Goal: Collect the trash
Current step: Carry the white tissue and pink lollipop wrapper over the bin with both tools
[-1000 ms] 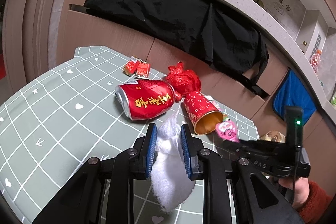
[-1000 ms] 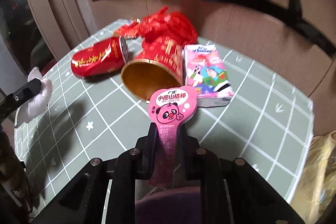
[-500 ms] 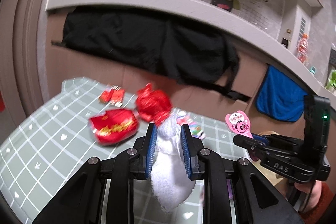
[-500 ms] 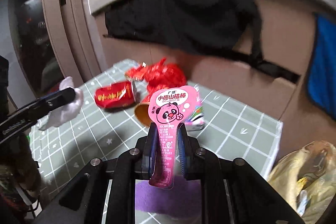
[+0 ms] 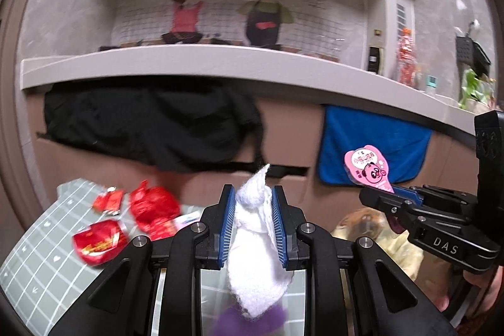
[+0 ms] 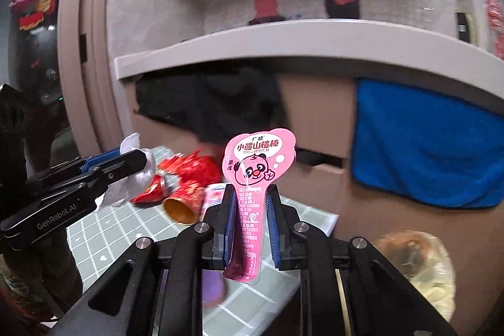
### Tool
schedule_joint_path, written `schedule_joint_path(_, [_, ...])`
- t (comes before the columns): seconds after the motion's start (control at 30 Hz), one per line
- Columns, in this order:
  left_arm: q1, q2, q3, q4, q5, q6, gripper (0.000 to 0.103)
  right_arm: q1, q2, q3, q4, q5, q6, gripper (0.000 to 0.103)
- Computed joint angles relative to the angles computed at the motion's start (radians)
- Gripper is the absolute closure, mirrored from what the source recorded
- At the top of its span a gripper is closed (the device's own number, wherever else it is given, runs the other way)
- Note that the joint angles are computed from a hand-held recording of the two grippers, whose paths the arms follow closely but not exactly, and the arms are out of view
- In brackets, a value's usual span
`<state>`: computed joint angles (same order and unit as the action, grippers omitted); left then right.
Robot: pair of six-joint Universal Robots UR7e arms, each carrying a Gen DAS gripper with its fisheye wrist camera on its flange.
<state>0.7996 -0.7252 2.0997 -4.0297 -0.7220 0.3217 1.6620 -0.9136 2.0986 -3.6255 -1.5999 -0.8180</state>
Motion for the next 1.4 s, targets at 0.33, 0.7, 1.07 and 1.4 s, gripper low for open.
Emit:
schedule_joint_path(0.33, [-0.044,0.124,-0.149,0.08,-0.094,0.025,0.079,-0.092,-0.148,0.076,-0.11,0.009,-0.016,0.086])
schedule_joint_path(0.7, [-0.04,0.229,-0.283,0.22,-0.192,-0.019,0.079,-0.191,-0.21,0.092,-0.114,0.026,0.009,0.086])
schedule_joint_path(1.07, [0.009,0.317,-0.393,0.375,-0.265,-0.076,0.079,-0.277,-0.21,0.058,-0.045,0.035,0.059,0.086])
schedule_joint_path(1.4, [0.052,0.349,-0.458,0.478,-0.288,-0.11,0.079,-0.315,-0.172,-0.003,0.045,0.024,0.094,0.086])
